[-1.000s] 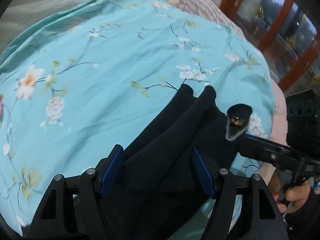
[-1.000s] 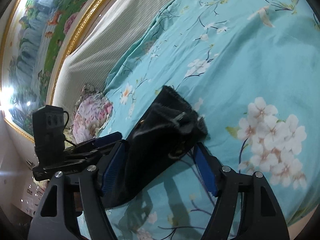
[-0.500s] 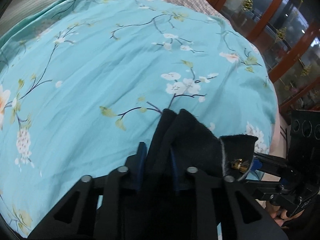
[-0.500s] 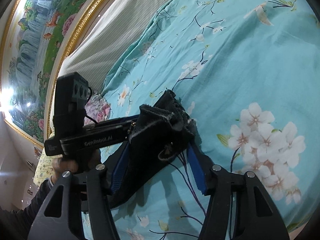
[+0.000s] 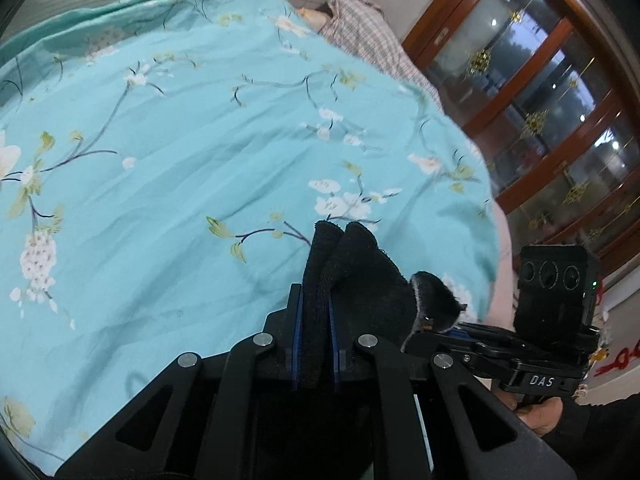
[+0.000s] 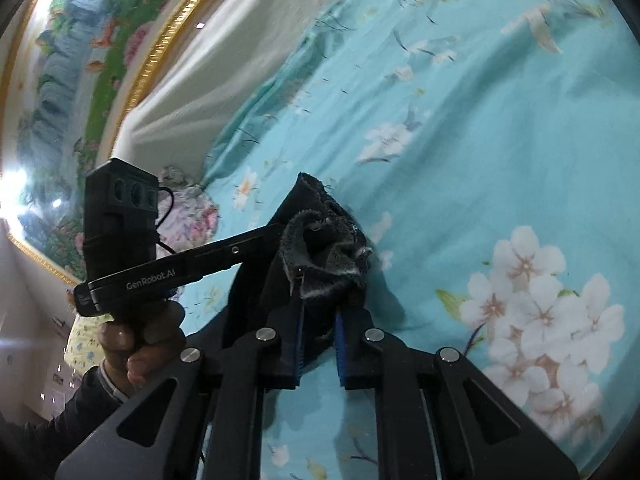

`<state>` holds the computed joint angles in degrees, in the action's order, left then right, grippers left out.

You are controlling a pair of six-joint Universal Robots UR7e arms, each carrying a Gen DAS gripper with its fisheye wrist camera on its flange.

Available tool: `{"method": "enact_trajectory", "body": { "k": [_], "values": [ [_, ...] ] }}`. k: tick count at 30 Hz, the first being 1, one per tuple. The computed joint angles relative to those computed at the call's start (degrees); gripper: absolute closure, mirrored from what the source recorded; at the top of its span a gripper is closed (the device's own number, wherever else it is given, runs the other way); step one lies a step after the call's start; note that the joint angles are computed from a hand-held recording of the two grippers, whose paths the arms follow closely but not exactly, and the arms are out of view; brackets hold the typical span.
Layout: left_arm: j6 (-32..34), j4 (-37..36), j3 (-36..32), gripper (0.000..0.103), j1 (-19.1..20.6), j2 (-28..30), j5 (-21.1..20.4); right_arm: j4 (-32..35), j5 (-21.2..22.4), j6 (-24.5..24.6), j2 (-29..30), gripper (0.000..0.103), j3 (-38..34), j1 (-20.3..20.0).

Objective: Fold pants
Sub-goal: 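Lift the cuff end with both grippers and fold it over the pants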

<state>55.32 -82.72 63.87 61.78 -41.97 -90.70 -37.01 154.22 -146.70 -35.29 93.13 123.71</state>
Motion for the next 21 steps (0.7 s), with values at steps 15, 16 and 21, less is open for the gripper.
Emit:
{"method": "enact_trajectory", "body": {
  "k": [15, 16, 21],
  "values": [
    [-4.8, 10.0, -17.6, 0.093, 6.8, 1.2, -10.2, -14.2, -28.7, -10.8, -1.1, 0.090, 2.6, -3.1],
    [-5.1, 10.6, -19.1, 0.093, 7.4, 1.5, -10.4, -13.1, -29.9, -10.7, -0.7, 0.090, 1.7, -3.3],
    [-6.9, 13.8, -27.3, 0.093, 10.3, 4.1, -10.2, -4.0, -35.4, -9.3, 2.3, 0.090, -5.7, -4.7]
  ]
}}
